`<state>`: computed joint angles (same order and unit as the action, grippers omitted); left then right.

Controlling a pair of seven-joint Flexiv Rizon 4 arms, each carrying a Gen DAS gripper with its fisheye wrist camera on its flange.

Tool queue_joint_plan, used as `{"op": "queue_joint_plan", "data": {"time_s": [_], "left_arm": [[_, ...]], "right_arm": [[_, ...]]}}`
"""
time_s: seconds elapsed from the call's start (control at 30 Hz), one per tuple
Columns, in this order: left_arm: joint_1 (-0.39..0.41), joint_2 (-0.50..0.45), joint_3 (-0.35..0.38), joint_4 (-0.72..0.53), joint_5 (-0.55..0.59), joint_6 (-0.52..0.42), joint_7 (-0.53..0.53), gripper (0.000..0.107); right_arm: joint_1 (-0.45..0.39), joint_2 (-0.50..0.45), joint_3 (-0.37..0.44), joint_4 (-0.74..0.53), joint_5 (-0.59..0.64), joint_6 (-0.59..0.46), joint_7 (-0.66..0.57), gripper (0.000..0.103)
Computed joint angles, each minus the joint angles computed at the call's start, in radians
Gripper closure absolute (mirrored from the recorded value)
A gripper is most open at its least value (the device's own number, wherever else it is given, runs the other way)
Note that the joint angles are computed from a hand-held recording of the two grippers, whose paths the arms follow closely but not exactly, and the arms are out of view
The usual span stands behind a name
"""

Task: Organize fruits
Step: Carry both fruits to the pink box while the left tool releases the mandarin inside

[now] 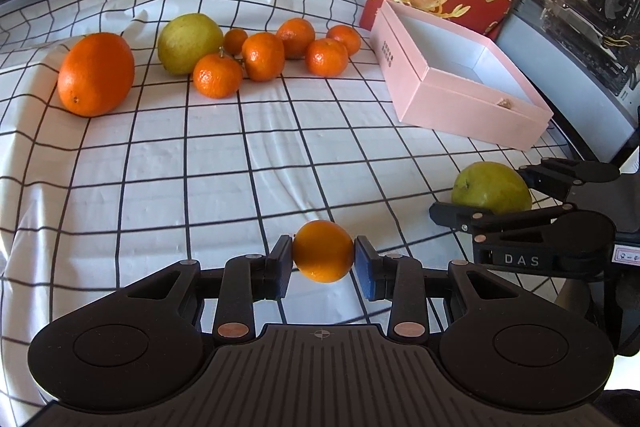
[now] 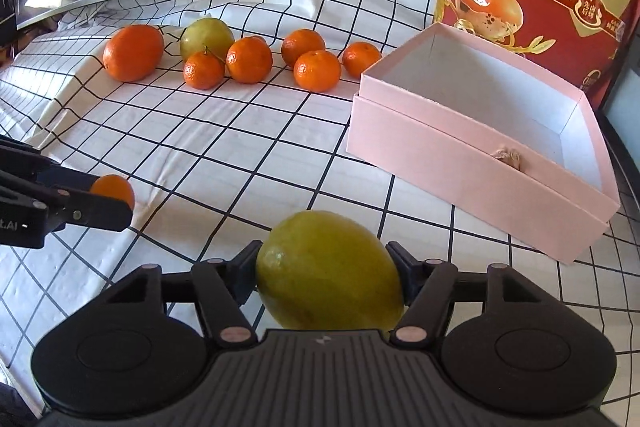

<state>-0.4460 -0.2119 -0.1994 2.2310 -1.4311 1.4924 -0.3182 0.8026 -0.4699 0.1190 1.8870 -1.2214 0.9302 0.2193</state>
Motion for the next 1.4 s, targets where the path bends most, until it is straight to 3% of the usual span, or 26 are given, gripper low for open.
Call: {"op": "queue_joint_plan", "data": {"time_s": [0.6, 0.8, 1.0, 1.17, 1.27, 1.4], "left_arm": [[-0.044, 0.011, 0.010, -0.010, -0.098, 0.010, 0.098, 0.069], [-0.044, 0.010, 0.012, -0.001, -0.057, -0.008, 0.077, 0.069], [-0.061, 0.007, 0.005, -0.035, -0.107, 0.001, 0.136, 0.069], [-0.029, -0.030, -0.011, -0.181, -0.047, -0.063, 0.113, 0.069], [-0.027, -0.075, -0.044, -0.328, -0.061, -0.055, 0.190, 0.069], [-0.014, -0.213, -0.052, -0.525, 0.248, -0.111, -0.039, 0.069]], "right_arm": [[-0.007, 0.028, 0.013, 0.035, 0.022, 0.024, 0.051, 0.039], [-0.004, 0.038, 0.021, 0.049, 0.019, 0.008, 0.076, 0.039], [-0.017, 0.063, 0.022, 0.069, 0.007, 0.039, 0.119, 0.039], [-0.067, 0.158, 0.013, 0.093, -0.099, 0.048, 0.198, 0.039], [-0.115, 0.220, 0.020, 0.058, -0.115, -0.028, 0.088, 0.039], [-0.186, 0.261, 0.023, -0.006, -0.071, -0.100, -0.045, 0.039]]}}
